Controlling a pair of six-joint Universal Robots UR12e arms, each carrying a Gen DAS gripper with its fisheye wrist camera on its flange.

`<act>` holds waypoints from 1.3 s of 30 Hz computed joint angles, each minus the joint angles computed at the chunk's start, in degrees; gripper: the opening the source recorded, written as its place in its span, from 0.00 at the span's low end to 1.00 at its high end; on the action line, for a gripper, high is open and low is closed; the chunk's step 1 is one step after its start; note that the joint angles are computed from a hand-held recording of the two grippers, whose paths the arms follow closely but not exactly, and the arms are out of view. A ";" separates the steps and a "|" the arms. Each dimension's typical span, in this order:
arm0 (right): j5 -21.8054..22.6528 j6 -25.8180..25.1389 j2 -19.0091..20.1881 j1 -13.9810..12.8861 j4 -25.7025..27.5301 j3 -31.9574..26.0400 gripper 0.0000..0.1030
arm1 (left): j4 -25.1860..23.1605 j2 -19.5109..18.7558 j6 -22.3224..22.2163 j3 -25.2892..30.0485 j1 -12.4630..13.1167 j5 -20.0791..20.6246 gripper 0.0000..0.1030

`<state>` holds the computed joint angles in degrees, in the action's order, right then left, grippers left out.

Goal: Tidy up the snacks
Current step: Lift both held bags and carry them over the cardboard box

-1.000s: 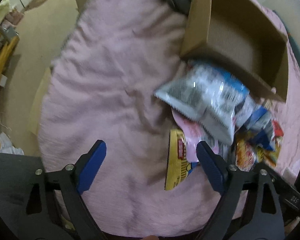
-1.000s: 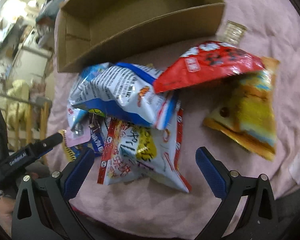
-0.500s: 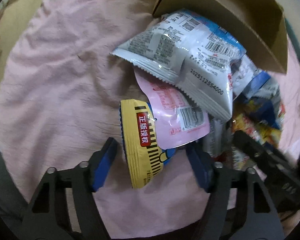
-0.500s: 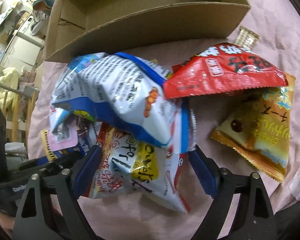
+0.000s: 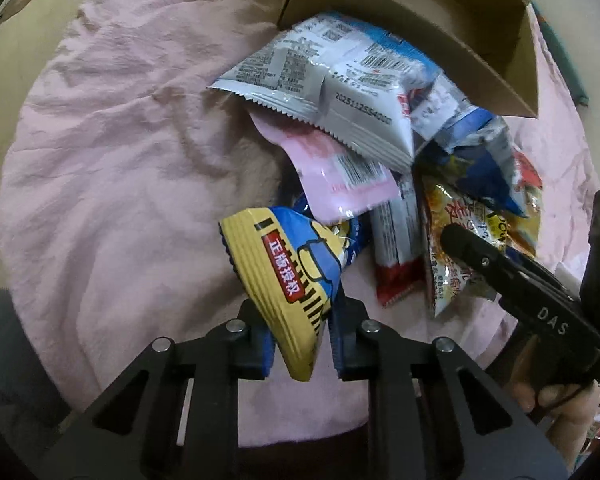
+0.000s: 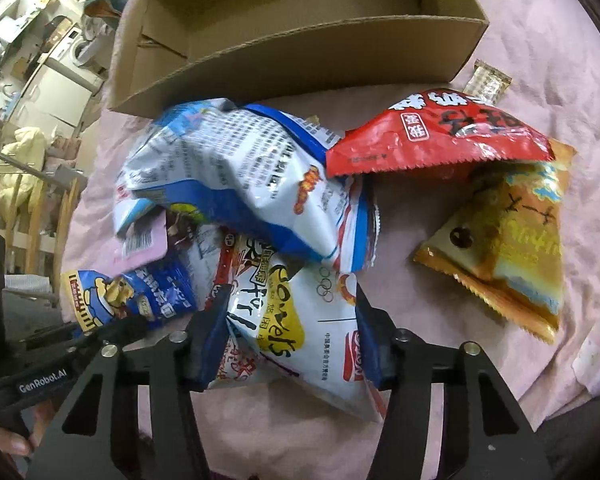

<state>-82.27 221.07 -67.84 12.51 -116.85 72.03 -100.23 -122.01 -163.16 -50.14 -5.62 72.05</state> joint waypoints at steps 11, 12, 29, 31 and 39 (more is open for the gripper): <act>5.53 3.41 -4.86 -0.05 -6.43 6.03 0.54 | 2.63 3.29 -0.33 -1.08 3.55 -0.12 0.16; 5.92 3.72 -5.13 0.06 -6.72 6.21 0.54 | 2.91 2.98 -0.45 -0.94 3.59 -0.27 0.16; -5.37 -2.03 -5.83 -0.32 -14.89 1.38 0.54 | 19.10 -0.27 -2.94 6.60 0.17 -2.21 0.16; -6.11 -2.29 -5.17 -0.57 -15.20 0.54 0.54 | 18.93 -1.49 -3.06 8.47 -0.27 -2.29 0.16; -7.01 -1.92 -3.76 -2.50 -19.28 -0.33 0.54 | 19.15 -6.91 -2.14 16.92 -2.17 -1.50 0.16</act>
<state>-89.28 219.15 -71.60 10.00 -136.13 71.71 -81.08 -128.92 -165.30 -33.22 -7.79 70.55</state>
